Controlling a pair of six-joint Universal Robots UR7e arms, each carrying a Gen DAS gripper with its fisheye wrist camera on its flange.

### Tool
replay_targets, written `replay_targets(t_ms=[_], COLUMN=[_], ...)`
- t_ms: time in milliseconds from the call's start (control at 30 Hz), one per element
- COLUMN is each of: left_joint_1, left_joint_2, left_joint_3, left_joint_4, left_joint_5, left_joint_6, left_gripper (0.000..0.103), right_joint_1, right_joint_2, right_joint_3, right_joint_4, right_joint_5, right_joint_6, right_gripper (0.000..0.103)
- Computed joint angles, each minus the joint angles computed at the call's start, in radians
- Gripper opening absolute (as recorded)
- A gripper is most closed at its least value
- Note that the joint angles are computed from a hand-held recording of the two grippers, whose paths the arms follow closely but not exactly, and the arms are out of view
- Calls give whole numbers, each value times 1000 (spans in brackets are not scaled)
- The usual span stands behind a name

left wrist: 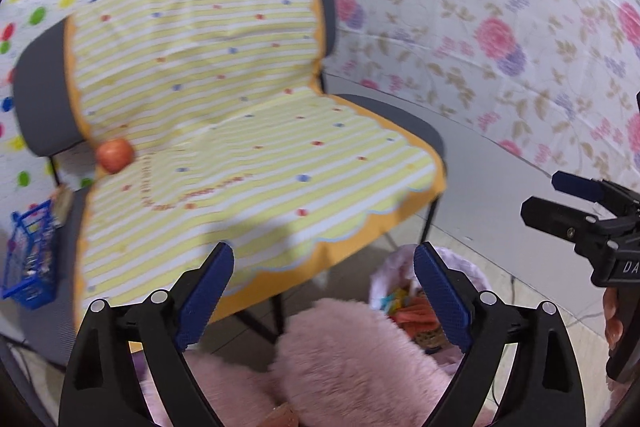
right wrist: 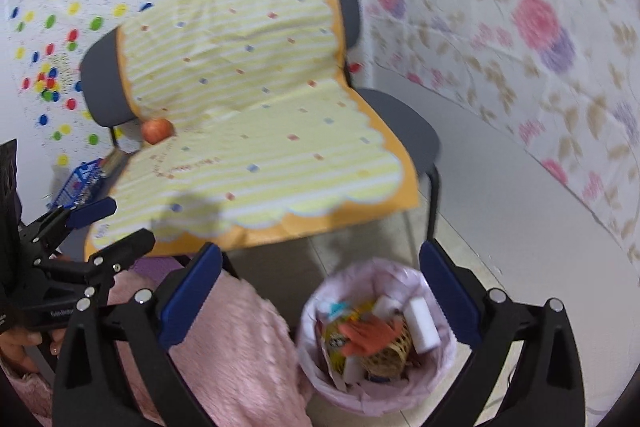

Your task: Collect trash

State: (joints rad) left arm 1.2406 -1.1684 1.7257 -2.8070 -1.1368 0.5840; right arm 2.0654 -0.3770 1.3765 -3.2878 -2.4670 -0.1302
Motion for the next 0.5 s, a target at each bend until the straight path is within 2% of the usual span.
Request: replay_targets(t_ms=[167, 300, 500], left_joint_1=[-4, 0, 1], left_joint_2=[-25, -44, -68], left_joint_3=[-14, -37, -41], left_joint_4=[-26, -16, -76], left_joint_5=[81, 132, 206], left_joint_6=[-13, -59, -55], left_gripper=[92, 94, 94], right_joint_1=[20, 39, 53], right_joint_2=[41, 94, 143], right_joint_3=[-113, -213, -304], right_joint_4=[108, 117, 170], right_joint_5=[12, -3, -1], right_joint_6=[-28, -101, -132], right_gripper=[97, 97, 97])
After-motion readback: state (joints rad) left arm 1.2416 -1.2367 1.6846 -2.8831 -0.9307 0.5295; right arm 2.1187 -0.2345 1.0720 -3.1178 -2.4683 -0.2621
